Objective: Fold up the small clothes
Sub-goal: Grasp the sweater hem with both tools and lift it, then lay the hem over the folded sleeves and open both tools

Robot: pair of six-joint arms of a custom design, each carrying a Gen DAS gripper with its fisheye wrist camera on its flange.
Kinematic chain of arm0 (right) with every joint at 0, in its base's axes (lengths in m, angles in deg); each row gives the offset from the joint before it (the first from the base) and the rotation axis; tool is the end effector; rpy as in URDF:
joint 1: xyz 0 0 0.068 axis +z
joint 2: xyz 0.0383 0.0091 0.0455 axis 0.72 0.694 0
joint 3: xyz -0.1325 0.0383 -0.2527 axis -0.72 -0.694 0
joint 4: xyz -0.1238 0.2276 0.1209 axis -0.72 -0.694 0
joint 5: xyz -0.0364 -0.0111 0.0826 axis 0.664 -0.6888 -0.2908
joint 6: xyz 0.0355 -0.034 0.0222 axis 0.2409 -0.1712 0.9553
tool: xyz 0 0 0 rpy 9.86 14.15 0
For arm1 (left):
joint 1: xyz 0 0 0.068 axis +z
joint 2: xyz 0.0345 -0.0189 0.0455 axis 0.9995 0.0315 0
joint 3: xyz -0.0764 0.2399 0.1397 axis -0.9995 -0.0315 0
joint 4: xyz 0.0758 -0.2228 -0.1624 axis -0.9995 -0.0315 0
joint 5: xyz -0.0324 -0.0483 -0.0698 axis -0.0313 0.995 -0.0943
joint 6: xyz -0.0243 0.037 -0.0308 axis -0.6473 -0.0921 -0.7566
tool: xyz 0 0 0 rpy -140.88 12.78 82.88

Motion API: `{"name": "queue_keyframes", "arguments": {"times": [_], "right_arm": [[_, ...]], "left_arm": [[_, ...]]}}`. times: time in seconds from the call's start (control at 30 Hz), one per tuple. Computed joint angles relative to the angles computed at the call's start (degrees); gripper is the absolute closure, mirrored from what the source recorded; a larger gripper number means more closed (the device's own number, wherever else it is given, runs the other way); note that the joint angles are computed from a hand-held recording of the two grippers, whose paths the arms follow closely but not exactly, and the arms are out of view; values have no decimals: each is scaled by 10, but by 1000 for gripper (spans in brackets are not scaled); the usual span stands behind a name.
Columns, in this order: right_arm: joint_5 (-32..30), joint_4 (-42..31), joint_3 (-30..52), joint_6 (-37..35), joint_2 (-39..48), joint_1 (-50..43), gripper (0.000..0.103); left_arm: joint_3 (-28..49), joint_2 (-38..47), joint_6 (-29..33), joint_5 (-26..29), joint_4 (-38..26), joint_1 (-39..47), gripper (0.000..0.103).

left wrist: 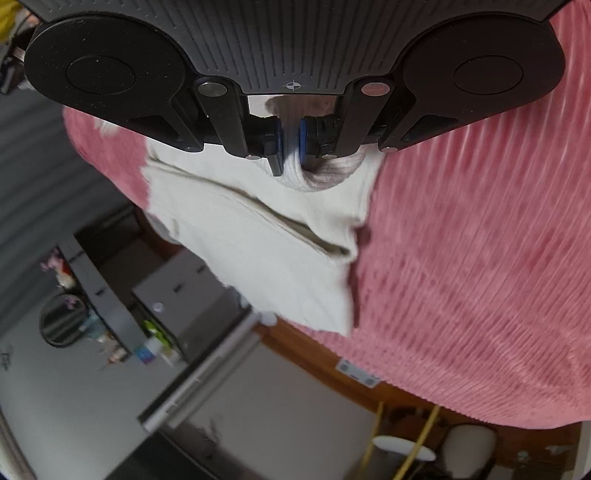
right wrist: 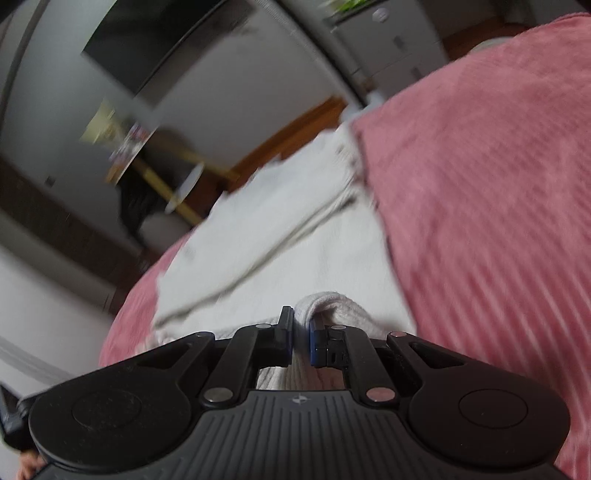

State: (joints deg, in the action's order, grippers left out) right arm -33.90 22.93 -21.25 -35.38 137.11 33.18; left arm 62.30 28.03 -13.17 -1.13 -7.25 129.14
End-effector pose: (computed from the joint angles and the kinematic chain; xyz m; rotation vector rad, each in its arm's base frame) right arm 0.2582 -0.0370 0.2690 0.2741 2.5175 0.8236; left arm 0.1687 0.1164 0.2575 -0.6221 2.2631 -0.5594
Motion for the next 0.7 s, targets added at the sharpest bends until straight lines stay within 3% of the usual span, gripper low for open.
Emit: {"name": "queue_keyframes", "arguments": {"times": [0.07,0.1,0.13,0.2,0.3,0.37,0.47,0.63,0.7], "right_arm": [[26,74,-21,56,5,13,92],[39,100,-29,76,8,18,86],[43,117,-32,76,15,17,82],[67,155,-56,51,-4,23,63],[111,189,-90,-48,-37,41,45],[131,210,-116,-110,-55,55,42],[170,223,-133,-163,-59,92,42],[205,238,-141,-173,-50,142,43],[217,243,-135,-173,-33,155,59]], "left_arm": [[-13,13,-24,-31,51,-20,85],[-24,8,-35,-49,77,-26,77],[-38,-2,-36,-58,98,-20,61],[-64,-17,-26,-56,130,5,43],[-92,-6,26,-10,159,55,38],[-104,11,46,-6,168,60,37],[-127,14,39,-22,203,31,37],[-133,8,68,-91,232,-42,43],[-125,28,56,-102,243,-59,47]]}}
